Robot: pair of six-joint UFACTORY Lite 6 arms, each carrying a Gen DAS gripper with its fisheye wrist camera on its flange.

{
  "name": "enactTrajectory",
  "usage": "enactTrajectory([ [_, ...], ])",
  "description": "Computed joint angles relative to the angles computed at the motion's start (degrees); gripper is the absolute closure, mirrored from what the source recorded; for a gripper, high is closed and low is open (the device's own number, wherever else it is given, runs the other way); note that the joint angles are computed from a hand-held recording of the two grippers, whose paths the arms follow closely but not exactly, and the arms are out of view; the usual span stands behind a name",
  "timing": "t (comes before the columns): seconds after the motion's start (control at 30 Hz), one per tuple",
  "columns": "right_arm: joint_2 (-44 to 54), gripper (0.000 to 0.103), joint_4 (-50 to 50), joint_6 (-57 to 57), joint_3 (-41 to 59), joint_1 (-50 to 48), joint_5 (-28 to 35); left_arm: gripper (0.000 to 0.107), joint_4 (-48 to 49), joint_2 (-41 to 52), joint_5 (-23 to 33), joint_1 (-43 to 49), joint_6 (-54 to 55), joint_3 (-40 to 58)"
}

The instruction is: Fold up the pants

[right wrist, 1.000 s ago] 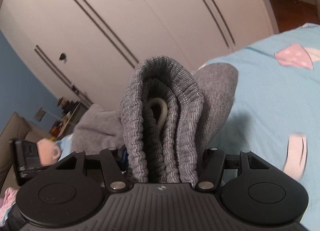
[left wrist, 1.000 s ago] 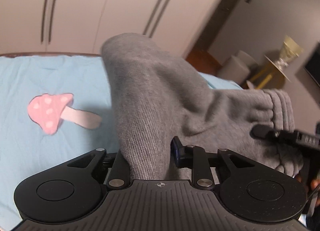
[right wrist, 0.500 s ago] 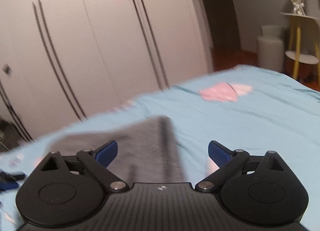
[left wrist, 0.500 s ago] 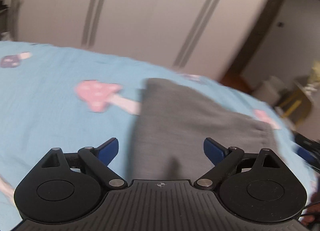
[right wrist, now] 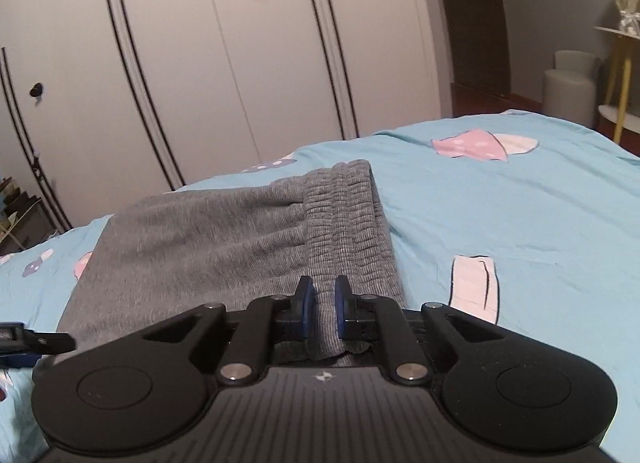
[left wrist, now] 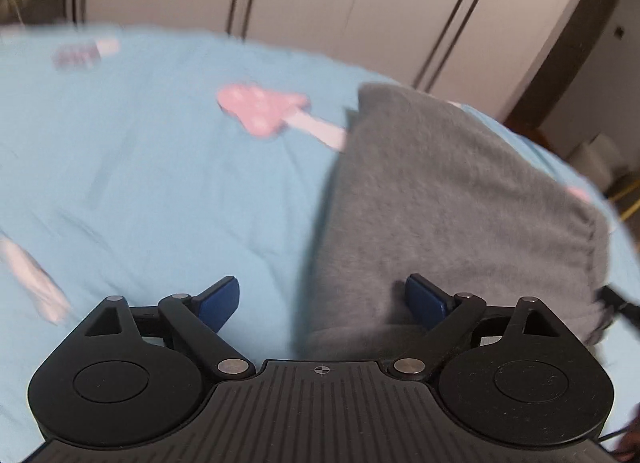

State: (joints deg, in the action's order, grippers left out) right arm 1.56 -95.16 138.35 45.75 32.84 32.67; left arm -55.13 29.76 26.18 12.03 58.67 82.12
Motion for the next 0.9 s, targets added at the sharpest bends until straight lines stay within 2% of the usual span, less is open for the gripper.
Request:
enactTrajectory([
  [0.07,2.05,0.093,3.38,-2.5,3.15,1.69,1.21,0.014,-3.51,-5.08,-6.57,-2.3,9.59,-6.58],
  [0.17,4.55,0.093,6.1,-6.61,6.36,1.19,0.69,0.014,-14.18,-10.73,-6.95,-3.25,25.01,-12.13],
  [0.27,3.9,0.093,12.69,-12.51,7.61,2.32,1.19,0.012,-17.69,-12.66,-6.17,-3.94,26.22,-12.68],
  [0.33,2.11,0.093,16.06,-14.43,6.55,3.07,0.67,0.011,-14.9,-10.62,-4.39,-4.35,21.66,-10.03],
  [0.4,-0.69,0.078,17.86,-11.9,3.64,2.34,-2.16,0.011,-10.61,-9.19,-3.54,-4.85,15.14,-8.86],
  [0.43,-2.01,0.04,18.06,-9.01,1.5,1.65,-2.93,0.011,-11.34,-10.05,-3.47,-4.83,14.95,-10.41],
  [0.47,-4.39,0.018,15.86,-4.1,-1.37,1.29,-3.36,0.011,-13.79,-11.04,-4.07,-4.97,16.34,-12.28],
  [0.53,-10.33,0.018,6.16,7.89,-6.99,0.01,-5.03,0.011,-19.96,-11.8,-5.94,-5.57,21.22,-14.69],
  [0.6,-13.2,0.018,-0.97,17.28,-8.99,-1.4,-5.14,0.011,-21.93,-11.75,-7.42,-6.15,22.36,-15.53],
  [0.67,-12.3,0.018,-6.0,23.73,-8.53,-3.27,-7.0,0.011,-20.56,-11.35,-6.8,-5.96,20.81,-15.36],
  [0.73,-9.02,0.02,-13.29,32.45,-7.06,-6.01,-11.45,0.01,-21.63,-11.7,-6.59,-5.69,21.68,-15.8],
  [0.8,-4.89,0.03,-14.42,34.67,-4.48,-7.92,-14.83,0.01,-23.26,-11.49,-6.57,-5.6,23.17,-15.92],
  [0.87,-2.38,0.04,-12.49,33.83,-3.25,-7.45,-12.96,0.009,-25.22,-11.57,-6.64,-5.55,24.76,-16.39],
  [0.9,-2.22,0.041,-11.69,32.31,-2.95,-7.19,-12.23,0.009,-25.89,-11.58,-6.63,-5.52,25.41,-16.53],
])
